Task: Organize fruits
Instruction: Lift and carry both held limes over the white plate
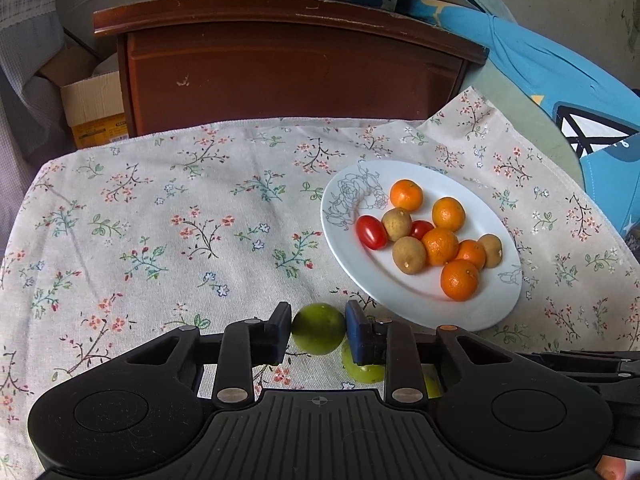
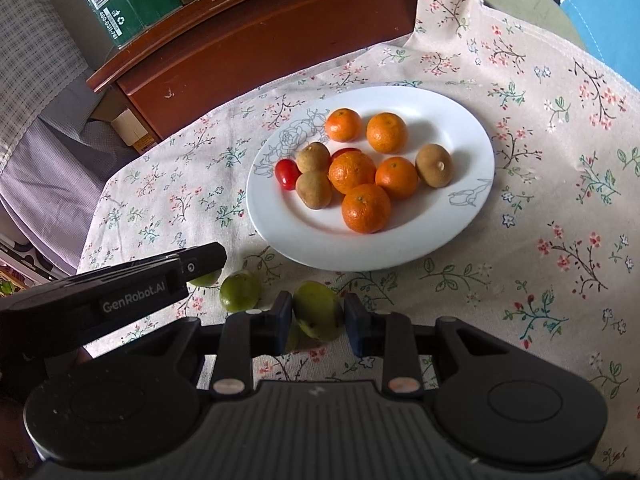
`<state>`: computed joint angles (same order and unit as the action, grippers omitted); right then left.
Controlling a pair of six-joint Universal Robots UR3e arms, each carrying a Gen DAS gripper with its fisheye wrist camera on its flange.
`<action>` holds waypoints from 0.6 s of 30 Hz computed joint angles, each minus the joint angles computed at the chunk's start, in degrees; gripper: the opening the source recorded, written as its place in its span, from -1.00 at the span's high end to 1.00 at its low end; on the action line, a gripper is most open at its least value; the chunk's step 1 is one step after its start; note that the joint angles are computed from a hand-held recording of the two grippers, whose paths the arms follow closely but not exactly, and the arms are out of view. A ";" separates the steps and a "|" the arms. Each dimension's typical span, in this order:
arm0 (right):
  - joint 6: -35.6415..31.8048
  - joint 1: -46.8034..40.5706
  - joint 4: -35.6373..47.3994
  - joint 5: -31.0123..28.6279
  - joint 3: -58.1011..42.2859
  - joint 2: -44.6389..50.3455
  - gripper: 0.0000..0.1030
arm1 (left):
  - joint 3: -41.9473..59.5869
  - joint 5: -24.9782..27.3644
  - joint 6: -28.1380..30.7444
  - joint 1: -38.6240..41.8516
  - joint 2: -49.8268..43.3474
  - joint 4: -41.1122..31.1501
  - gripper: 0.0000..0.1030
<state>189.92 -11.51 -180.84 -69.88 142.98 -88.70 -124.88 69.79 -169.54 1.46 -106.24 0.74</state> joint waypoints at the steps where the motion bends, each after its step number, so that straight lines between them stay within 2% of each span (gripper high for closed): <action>1: -0.12 -0.17 0.28 0.43 0.03 -0.45 0.44 | -0.02 0.26 0.26 -0.20 0.32 0.03 0.48; 12: -4.07 -4.35 5.51 5.48 0.05 -9.87 0.44 | -0.18 -2.15 4.22 0.55 6.66 0.30 0.48; 18: -6.74 -10.57 8.85 9.52 -1.22 -14.25 0.44 | 4.88 -3.12 5.26 0.34 5.63 -2.03 0.48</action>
